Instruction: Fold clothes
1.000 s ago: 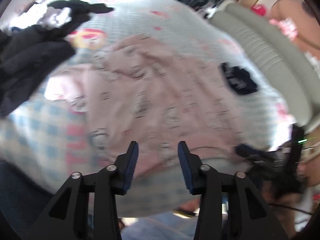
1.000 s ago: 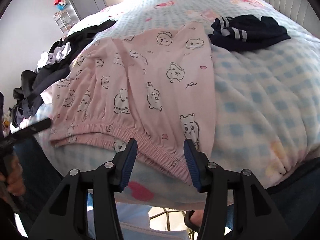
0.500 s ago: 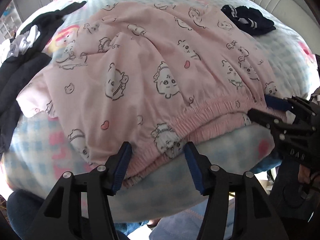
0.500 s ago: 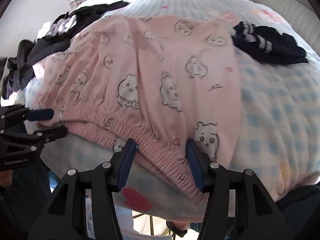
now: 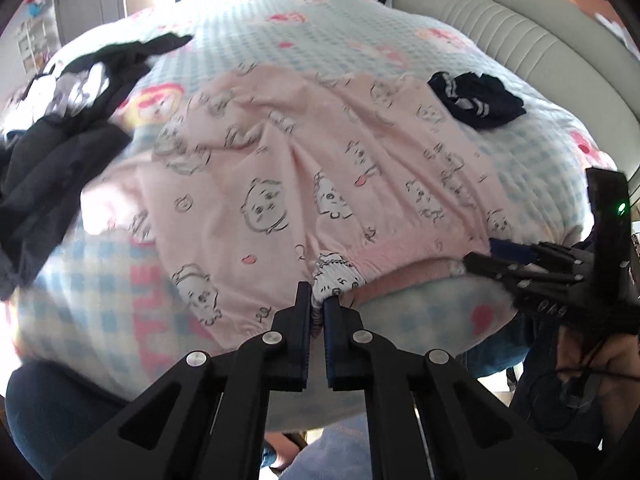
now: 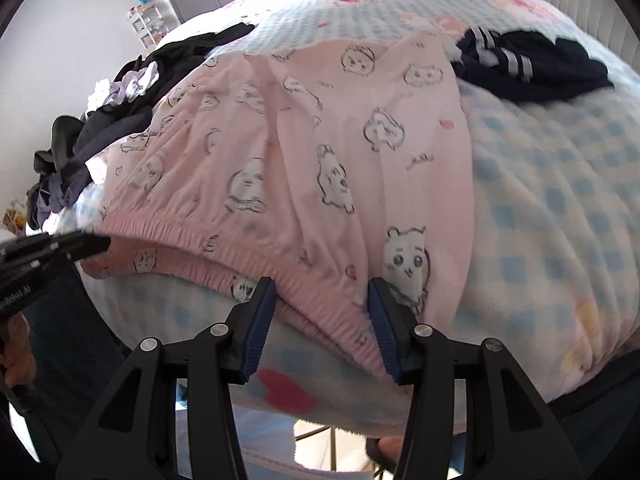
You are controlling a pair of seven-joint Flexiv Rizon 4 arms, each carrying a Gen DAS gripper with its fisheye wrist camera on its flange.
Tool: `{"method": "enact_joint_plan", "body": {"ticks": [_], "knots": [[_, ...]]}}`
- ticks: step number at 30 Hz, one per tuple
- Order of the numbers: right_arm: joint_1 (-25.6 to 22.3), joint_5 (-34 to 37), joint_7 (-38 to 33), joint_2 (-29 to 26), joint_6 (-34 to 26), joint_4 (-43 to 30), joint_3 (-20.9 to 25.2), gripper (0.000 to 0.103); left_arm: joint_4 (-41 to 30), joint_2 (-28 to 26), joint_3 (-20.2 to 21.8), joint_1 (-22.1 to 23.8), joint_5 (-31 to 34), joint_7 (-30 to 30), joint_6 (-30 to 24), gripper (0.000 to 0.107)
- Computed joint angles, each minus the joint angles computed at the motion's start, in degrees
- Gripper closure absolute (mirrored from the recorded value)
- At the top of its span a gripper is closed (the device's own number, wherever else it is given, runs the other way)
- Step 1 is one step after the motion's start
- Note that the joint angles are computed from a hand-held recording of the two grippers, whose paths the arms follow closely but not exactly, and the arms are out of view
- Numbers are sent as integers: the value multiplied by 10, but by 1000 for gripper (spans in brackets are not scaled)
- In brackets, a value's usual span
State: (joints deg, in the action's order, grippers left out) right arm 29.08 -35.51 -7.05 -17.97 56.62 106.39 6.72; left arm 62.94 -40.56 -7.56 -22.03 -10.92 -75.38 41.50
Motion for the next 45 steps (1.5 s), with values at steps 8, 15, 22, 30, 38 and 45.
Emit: {"method": "enact_joint_plan", "body": {"ticks": [8,15,22,30,38,45], "knots": [[-12,10,29,31,-1,23,8,53,-43,-18,22,-11,28,-43,-94,93],[-18,-22,89,48,45,49,-2,51,90,32,-103,55,-100,50,130,60],[-26,-22,120,54,38,60,1,50,-37,-44,-105,16,-9,-3,54,65],[-44,24,123,67,26,92,17,47,-84,-55,-38,-9,68,-104,-59,65],[-47,-25,175,75,78,114,0,46,82,37,-75,69,29,-126,48,68],[-55,-64,184,58,95,94,3,46,21,1,-94,39,10,-10,33,68]]}}
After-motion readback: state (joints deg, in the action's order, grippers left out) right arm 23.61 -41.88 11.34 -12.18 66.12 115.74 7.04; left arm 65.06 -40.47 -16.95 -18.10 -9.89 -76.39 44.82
